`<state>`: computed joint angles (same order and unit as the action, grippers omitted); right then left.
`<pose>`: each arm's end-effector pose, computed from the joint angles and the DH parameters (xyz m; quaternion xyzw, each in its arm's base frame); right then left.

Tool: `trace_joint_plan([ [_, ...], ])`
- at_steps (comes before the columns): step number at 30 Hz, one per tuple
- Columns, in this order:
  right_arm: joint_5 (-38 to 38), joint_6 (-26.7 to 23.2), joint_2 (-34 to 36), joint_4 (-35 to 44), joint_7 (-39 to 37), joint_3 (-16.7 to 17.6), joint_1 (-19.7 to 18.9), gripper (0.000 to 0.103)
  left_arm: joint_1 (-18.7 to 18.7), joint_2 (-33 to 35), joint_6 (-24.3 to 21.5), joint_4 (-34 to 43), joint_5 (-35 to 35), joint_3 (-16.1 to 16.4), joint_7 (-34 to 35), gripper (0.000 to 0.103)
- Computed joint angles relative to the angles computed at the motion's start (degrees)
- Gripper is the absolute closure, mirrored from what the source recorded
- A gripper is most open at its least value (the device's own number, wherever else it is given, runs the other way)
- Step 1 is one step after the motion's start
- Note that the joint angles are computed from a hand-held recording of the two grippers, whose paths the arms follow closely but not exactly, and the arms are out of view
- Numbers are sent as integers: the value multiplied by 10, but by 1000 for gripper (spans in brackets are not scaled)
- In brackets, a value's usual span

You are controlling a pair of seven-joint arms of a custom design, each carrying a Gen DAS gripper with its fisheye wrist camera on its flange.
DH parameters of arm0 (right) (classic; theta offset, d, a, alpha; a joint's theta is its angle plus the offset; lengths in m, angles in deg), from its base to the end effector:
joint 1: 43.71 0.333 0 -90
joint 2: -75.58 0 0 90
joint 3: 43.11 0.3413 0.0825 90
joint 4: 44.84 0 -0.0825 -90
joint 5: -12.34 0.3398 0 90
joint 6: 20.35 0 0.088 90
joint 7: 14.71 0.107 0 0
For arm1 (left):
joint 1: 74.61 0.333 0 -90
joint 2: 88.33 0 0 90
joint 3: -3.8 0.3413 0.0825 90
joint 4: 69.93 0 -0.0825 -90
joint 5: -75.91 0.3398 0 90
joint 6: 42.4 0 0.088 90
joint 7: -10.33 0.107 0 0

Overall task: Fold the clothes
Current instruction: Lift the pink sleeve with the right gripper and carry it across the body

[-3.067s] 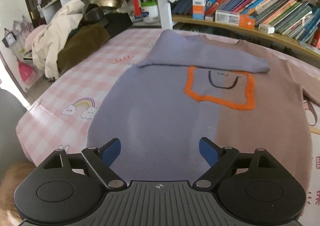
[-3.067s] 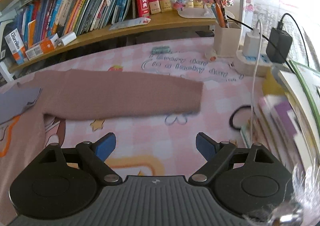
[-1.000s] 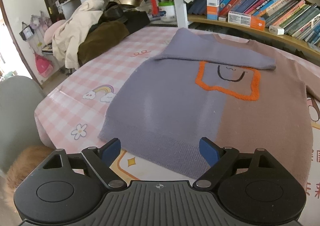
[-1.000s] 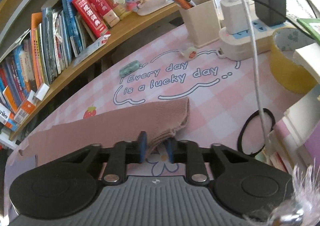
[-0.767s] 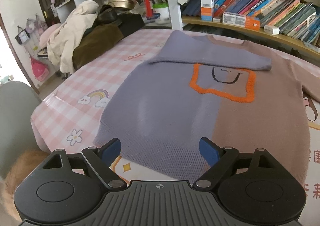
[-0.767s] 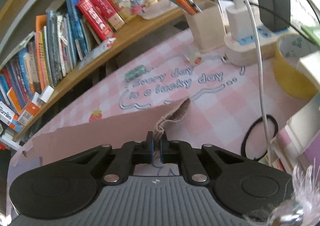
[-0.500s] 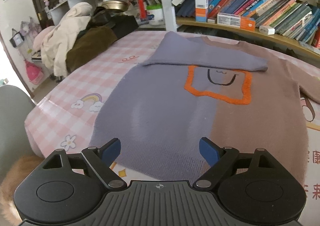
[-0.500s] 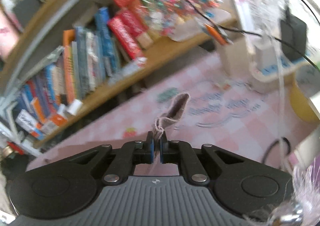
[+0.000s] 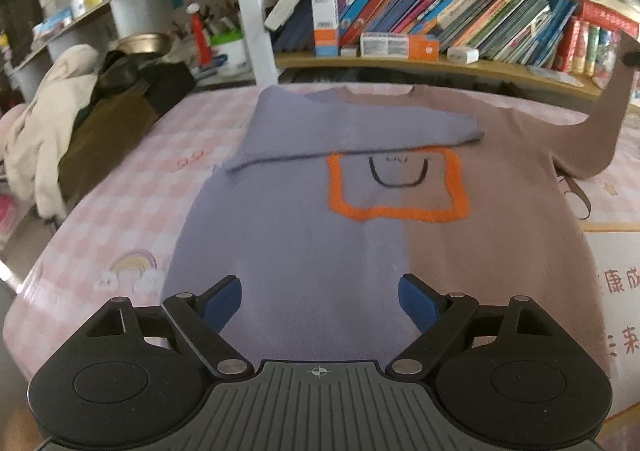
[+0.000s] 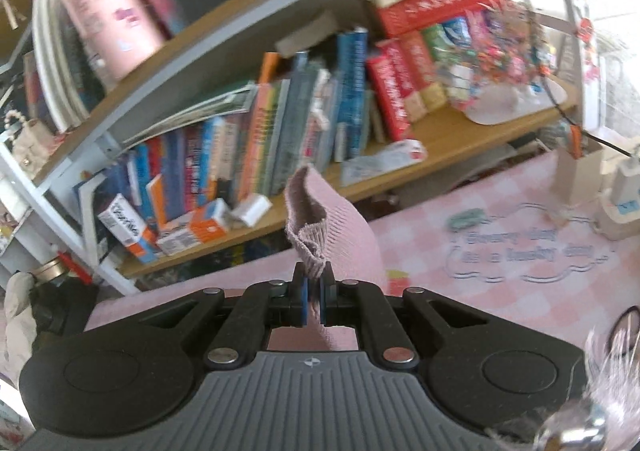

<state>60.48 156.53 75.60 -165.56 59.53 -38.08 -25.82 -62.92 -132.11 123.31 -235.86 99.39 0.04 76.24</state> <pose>0.5219 0.1543 0.5615 -0.5751 0.6634 -0.1258 0.4619 0.2914 0.0144 0.5030 -0.7145 0.5839 -0.1997 0.3296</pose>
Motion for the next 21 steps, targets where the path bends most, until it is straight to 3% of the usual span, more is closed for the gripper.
trace_joint_plan([
  [6,-188,34,26,27,182,8,34,98,-59,18,58,-6,-26,105,117,15],
  [11,-375,37,60,74,355,-34,100,98,-89,25,89,-8,-57,167,201,15],
  [18,-512,2,124,172,497,-98,189,98,-98,30,112,-8,-108,220,274,15],
  [21,-545,-17,154,215,529,-110,214,98,-99,28,116,-9,-129,233,299,14],
])
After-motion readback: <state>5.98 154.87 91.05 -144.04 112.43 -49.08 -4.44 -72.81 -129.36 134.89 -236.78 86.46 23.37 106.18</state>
